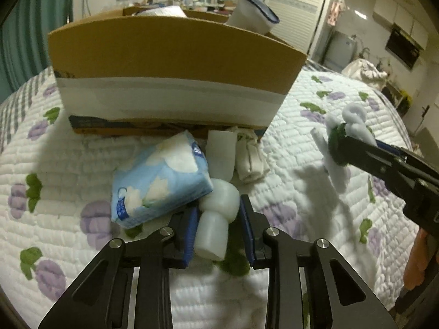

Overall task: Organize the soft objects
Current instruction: 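Grasp the white rope toy with the right tool while the left tool grasps the white plastic toy, then lower both toys into the box and open both tools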

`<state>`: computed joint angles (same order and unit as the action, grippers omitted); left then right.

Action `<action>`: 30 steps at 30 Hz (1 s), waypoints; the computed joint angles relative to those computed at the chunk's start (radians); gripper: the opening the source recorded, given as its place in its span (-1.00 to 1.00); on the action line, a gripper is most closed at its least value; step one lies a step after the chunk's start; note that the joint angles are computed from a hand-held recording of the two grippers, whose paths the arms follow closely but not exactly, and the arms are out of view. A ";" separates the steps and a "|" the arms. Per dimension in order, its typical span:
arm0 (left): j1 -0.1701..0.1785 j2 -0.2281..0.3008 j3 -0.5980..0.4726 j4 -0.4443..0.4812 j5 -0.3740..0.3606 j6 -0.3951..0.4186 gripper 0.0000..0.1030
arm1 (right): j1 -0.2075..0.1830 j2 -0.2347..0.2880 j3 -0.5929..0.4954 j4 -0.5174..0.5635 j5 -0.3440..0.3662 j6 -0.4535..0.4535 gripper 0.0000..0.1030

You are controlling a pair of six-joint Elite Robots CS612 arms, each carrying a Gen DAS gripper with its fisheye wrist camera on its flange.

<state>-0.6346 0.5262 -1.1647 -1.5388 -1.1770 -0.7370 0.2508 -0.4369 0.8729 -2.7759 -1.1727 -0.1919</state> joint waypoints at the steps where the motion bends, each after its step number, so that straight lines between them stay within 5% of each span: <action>1: -0.002 0.002 -0.008 0.009 0.004 -0.002 -0.46 | 0.000 -0.004 0.008 -0.006 -0.001 0.002 -0.24; 17: -0.068 0.015 -0.155 0.061 0.131 0.033 -0.46 | 0.004 -0.157 0.258 -0.210 -0.002 0.029 -0.24; 24: -0.075 -0.008 -0.185 0.047 0.238 0.089 -0.46 | 0.014 -0.199 0.270 -0.260 0.002 0.012 -0.24; 30: -0.050 -0.039 -0.158 -0.009 0.288 0.145 -0.46 | 0.024 -0.182 0.187 -0.257 0.025 0.001 -0.24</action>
<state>-0.6845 0.4875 -1.3225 -1.5476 -0.8893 -0.5923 0.2752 -0.6191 1.0599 -3.0325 -1.1473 -0.1907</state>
